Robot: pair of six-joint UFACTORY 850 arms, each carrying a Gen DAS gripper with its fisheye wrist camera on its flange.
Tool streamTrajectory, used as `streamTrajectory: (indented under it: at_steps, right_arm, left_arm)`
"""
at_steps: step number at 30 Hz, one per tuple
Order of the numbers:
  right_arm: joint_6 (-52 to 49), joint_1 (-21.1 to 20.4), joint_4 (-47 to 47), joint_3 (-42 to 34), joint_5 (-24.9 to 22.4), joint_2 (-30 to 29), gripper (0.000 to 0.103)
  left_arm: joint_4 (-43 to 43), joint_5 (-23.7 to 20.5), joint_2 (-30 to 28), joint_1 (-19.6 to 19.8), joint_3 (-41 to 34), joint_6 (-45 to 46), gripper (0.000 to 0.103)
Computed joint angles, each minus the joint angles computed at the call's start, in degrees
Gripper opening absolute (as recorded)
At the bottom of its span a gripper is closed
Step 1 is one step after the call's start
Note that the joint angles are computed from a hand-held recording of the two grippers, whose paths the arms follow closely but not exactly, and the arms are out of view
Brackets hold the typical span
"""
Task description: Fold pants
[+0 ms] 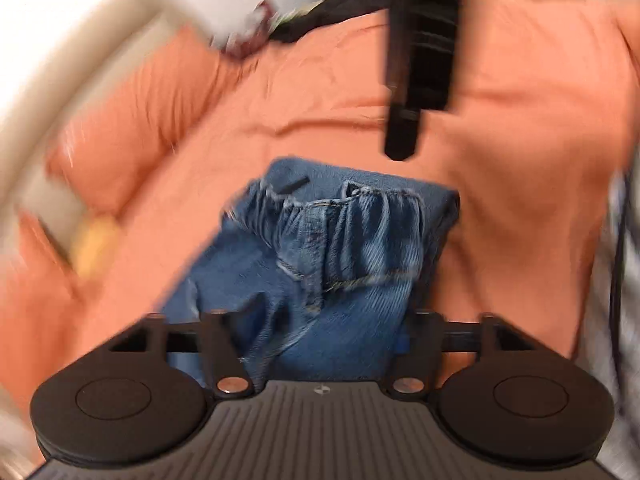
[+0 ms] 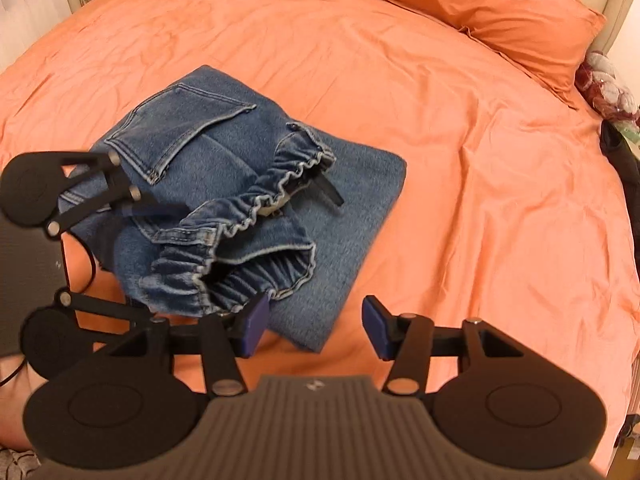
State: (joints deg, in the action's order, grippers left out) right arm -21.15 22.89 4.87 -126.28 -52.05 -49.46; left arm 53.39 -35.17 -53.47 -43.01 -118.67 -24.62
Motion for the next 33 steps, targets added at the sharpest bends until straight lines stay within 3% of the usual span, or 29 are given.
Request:
streamTrajectory:
  at_steps: [2,9,18,20,25,30,33]
  right_arm:
    - [0.00,0.01,1.12,0.62,-0.25,0.14,0.053]
    - [0.47,-1.73,16.85,-3.89,-3.95,-3.01,0.051]
    - [16.29,-1.69,23.18,-19.27,-7.51,-15.55,0.051]
    - [18.81,-1.81,24.80,-21.29,-8.37,-17.36,0.029]
    - [12.01,-0.87,27.04,-9.58,-0.04,-8.96,0.020]
    - [-3.42,0.78,31.05,3.51,5.42,2.13,0.017]
    - [-6.24,2.04,28.02,10.67,6.41,6.77,0.015]
  left_arm:
    - [6.31,1.33,1.81,-0.87,4.31,-2.69,0.086]
    - [10.88,2.83,7.40,-0.66,13.62,-11.55,0.086]
    - [12.37,0.10,14.61,2.59,23.95,-18.44,0.092]
    - [8.91,-0.52,15.06,3.66,24.55,-17.14,0.092]
    - [5.77,-2.45,14.97,5.67,25.82,-17.17,0.091]
    - [-5.82,0.26,15.49,8.22,24.17,-14.73,0.074]
    - [-10.67,1.77,16.44,8.89,24.84,-13.23,0.056]
